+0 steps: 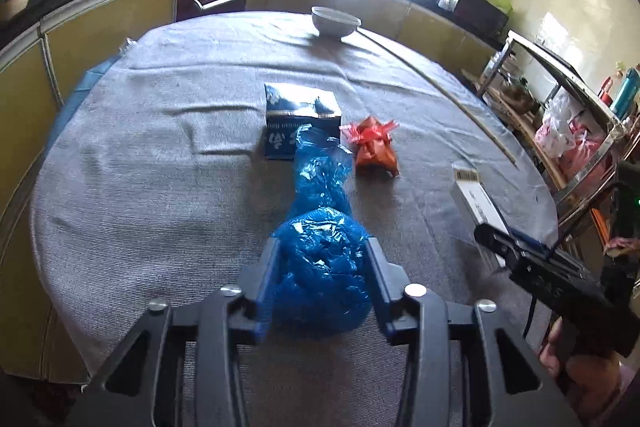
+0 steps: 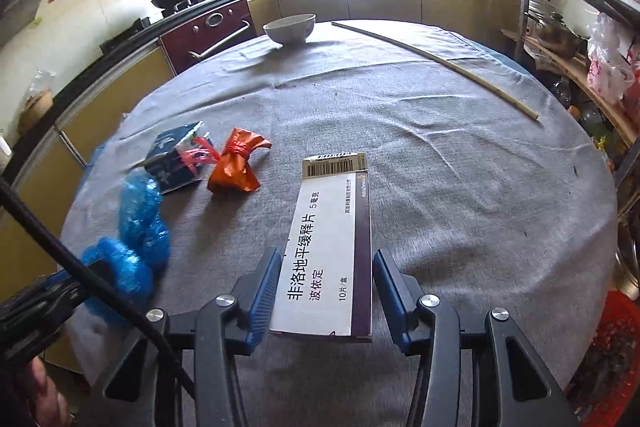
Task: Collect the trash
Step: 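Grasp the blue plastic bag with the left tool while the right tool grasps the white medicine box, then lift and hold the blue bag and white medicine box above the table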
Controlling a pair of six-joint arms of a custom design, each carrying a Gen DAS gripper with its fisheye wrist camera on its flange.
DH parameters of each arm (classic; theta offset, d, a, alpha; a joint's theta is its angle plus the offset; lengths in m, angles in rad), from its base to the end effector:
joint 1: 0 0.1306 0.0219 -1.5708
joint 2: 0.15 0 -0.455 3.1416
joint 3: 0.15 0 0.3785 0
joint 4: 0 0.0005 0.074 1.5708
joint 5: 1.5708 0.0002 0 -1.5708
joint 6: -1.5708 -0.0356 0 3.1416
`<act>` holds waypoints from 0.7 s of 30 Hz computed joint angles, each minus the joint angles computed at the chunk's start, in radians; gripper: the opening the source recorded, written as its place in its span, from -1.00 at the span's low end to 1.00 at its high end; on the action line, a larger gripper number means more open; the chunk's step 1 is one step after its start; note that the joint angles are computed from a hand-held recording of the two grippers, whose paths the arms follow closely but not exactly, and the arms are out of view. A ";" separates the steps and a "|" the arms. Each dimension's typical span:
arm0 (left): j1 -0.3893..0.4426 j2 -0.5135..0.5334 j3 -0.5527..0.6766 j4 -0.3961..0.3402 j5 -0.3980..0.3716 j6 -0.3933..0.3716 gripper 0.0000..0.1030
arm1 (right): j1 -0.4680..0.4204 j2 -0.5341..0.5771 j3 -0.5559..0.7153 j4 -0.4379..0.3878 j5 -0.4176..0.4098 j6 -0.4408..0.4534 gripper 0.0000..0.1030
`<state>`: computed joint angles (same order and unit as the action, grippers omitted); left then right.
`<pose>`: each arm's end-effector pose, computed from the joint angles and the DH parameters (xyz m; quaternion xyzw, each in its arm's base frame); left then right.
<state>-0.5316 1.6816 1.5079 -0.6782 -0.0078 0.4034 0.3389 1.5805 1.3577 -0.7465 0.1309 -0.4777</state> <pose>0.5033 -0.2963 0.4222 0.0586 0.9342 -0.1553 0.3157 0.4969 0.1697 0.4059 0.0854 0.9494 0.0600 0.2961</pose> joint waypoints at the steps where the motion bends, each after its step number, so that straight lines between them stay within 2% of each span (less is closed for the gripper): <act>1: -0.004 -0.004 -0.004 0.006 -0.010 -0.007 -0.45 | 0.002 -0.006 -0.005 0.001 0.001 0.001 -0.01; 11: -0.039 -0.059 -0.042 0.052 -0.057 -0.042 -0.52 | 0.016 -0.073 -0.062 0.055 -0.007 -0.013 -0.01; 21: -0.092 -0.084 -0.043 0.028 -0.175 -0.092 -0.52 | 0.031 -0.132 -0.116 0.095 -0.014 -0.016 -0.01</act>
